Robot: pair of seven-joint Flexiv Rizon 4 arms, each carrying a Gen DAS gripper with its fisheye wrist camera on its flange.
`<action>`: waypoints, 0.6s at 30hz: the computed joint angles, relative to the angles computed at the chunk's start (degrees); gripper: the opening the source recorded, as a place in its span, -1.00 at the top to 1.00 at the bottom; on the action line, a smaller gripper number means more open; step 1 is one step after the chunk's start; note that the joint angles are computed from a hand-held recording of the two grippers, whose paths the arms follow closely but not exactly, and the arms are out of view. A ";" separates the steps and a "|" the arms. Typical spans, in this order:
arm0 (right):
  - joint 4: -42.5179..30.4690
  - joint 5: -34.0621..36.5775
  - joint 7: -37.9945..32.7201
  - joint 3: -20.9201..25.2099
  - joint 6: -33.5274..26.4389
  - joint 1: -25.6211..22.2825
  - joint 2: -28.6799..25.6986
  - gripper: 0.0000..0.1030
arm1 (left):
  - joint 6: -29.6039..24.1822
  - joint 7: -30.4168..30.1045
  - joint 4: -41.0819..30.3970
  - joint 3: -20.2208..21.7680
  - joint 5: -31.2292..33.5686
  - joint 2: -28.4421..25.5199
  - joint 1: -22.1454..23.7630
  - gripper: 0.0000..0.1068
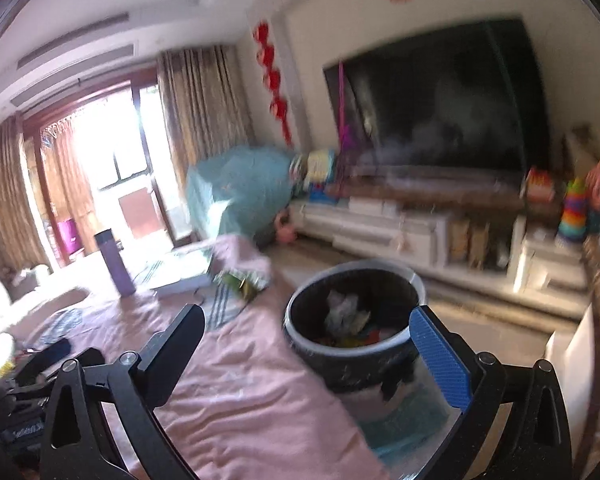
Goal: Collect trash
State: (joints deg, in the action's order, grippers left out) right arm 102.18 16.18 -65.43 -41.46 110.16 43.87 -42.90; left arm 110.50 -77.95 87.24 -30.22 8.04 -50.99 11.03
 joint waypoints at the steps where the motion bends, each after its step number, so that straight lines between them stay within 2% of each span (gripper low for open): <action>1: 0.37 1.26 -0.07 -2.92 0.46 2.22 -1.27 -1.00 | 1.96 -0.27 0.49 2.42 -0.79 0.52 -1.42 -0.93; 3: 0.69 2.97 -0.20 -6.57 0.80 5.02 -3.55 -1.00 | 4.21 -0.66 0.95 7.00 -2.09 1.27 -4.24 -0.93; 5: 1.04 4.94 0.47 -9.47 0.78 7.29 -5.99 -1.00 | 4.90 -1.20 0.99 8.50 -2.16 1.28 -5.04 -0.93; 13: 1.66 7.30 1.38 -10.12 2.10 8.53 -9.19 -1.00 | 8.13 -2.61 1.21 16.69 -6.72 1.50 -10.77 -0.93; 18: 2.26 7.35 2.27 -10.97 1.61 9.53 -10.05 -1.00 | 9.90 -2.81 1.90 18.09 -7.09 1.60 -11.73 -0.93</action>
